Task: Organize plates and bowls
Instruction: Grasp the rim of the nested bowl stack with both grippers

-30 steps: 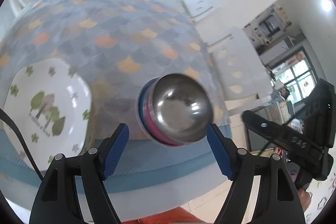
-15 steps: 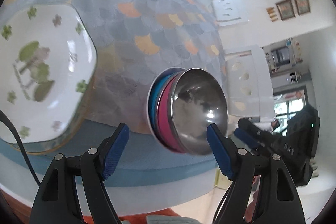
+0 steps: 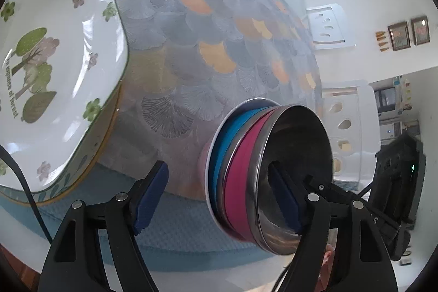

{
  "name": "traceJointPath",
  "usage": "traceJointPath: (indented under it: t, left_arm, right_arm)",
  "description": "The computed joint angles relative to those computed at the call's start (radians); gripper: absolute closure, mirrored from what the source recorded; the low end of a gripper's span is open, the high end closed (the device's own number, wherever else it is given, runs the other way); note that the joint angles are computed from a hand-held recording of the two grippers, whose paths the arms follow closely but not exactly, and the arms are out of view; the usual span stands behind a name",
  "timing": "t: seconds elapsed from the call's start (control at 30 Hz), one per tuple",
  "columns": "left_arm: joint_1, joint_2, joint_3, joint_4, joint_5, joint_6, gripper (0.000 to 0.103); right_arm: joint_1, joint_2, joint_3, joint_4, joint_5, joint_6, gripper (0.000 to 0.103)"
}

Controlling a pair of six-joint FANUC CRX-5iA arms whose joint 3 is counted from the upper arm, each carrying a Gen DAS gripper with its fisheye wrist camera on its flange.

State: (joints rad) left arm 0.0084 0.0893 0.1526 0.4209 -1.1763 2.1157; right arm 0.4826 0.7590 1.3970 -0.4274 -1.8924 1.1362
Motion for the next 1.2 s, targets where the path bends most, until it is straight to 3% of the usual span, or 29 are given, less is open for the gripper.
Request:
traceJointPath:
  t: [0.1, 0.2, 0.3, 0.6, 0.77, 1.2]
  left_arm:
    - [-0.012, 0.011, -0.001, -0.006, 0.007, 0.013, 0.039]
    - [-0.017, 0.014, -0.009, -0.009, 0.019, 0.023, 0.056]
    - [-0.018, 0.001, -0.049, 0.021, 0.072, 0.004, 0.063]
    - [-0.021, -0.012, -0.067, 0.018, 0.097, 0.003, 0.062]
    - [-0.023, 0.015, -0.022, 0.003, 0.056, -0.022, 0.06]
    - [-0.024, 0.026, -0.006, -0.006, 0.048, -0.04, 0.06]
  right_arm:
    - [0.002, -0.015, -0.047, 0.012, 0.041, 0.053, 0.049]
    - [-0.008, 0.011, -0.014, -0.025, 0.025, 0.052, 0.049]
    - [-0.023, 0.019, -0.007, -0.071, 0.025, 0.053, 0.049]
    - [-0.007, 0.026, 0.007, -0.053, 0.018, 0.101, 0.051]
    - [0.012, -0.001, -0.039, -0.024, 0.058, 0.153, 0.059]
    - [0.021, -0.062, -0.155, 0.006, 0.139, 0.213, 0.059]
